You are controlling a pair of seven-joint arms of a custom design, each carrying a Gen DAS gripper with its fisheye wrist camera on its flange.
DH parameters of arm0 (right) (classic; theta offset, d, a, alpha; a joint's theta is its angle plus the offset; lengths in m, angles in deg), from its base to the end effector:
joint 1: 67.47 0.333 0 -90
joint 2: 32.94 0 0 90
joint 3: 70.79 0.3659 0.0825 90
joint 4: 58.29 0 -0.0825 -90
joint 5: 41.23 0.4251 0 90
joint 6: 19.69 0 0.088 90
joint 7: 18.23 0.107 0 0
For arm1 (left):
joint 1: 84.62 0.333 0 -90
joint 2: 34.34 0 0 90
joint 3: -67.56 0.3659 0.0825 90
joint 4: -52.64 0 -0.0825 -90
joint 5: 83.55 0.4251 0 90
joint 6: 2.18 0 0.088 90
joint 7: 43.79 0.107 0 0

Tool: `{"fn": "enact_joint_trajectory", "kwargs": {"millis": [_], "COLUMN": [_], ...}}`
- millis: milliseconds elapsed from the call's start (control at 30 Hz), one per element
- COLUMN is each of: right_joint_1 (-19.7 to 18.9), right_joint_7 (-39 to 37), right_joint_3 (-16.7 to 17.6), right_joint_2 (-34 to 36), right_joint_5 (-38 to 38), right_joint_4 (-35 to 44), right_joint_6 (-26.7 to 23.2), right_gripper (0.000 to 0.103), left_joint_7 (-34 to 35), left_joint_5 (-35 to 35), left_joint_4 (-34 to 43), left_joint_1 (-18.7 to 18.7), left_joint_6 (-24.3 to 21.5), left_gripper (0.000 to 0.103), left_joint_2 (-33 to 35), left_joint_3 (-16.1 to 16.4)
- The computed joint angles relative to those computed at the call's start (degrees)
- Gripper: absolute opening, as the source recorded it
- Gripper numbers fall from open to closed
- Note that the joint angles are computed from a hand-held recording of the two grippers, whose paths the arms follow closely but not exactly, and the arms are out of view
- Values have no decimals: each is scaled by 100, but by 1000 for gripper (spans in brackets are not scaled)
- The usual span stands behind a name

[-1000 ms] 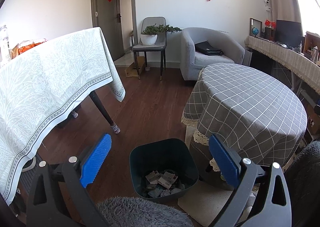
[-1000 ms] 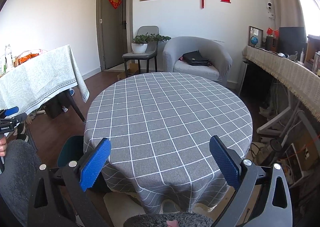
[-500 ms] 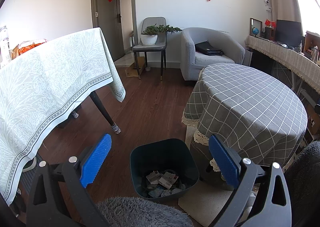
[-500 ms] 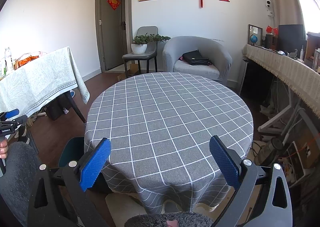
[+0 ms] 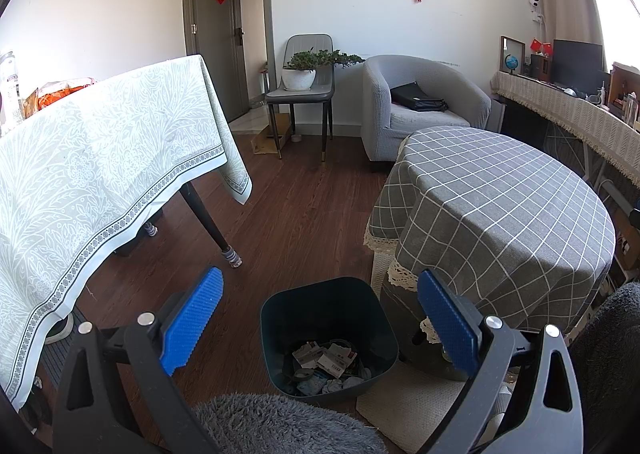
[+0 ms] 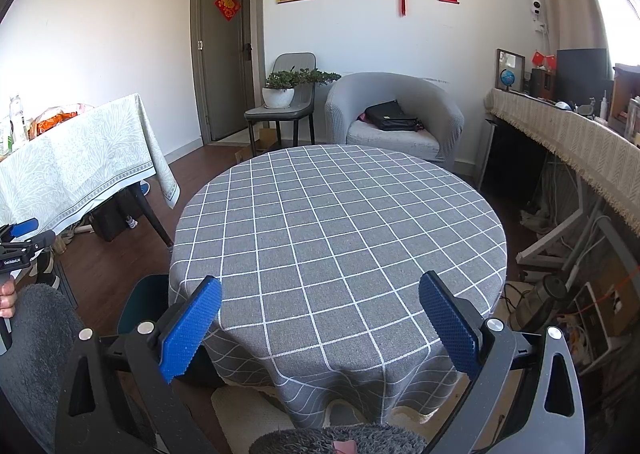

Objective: Collect trash

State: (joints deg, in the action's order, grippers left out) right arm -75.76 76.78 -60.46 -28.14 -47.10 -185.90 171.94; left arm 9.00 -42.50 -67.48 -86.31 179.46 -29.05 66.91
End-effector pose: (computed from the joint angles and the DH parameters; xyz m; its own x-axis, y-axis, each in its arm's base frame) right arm 0.6180 0.0304 0.4863 0.0593 -0.9981 -0.0144 -0.5109 -0.0179 -0.8595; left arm 0.6321 -0.0854 0.5062 -0.0937 -0.9946 -0.0437 -0.5562 0.0887 -0.8263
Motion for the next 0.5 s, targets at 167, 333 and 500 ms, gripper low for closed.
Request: {"fn": "enact_joint_trajectory", "kwargs": {"millis": [167,333,500], "right_joint_1": [-40,-128,-145], "right_joint_7": [21,112,173], "right_joint_3": [35,103,105], "right_joint_2": [3,8,11], "right_joint_5": [-27,-114,-175], "right_joint_4": [5,10,7], "right_joint_6": [-1,1,10], "right_gripper": [100,100,100], "left_joint_7": [4,-25,-28], "left_joint_5": [-3,33,32], "left_joint_4": [2,4,3], "left_joint_1": [4,-3,1], "left_joint_6": [0,-3,-2], "left_gripper": [100,100,100], "left_joint_2": [3,1,-1], "left_joint_3": [-4,7,0]}}
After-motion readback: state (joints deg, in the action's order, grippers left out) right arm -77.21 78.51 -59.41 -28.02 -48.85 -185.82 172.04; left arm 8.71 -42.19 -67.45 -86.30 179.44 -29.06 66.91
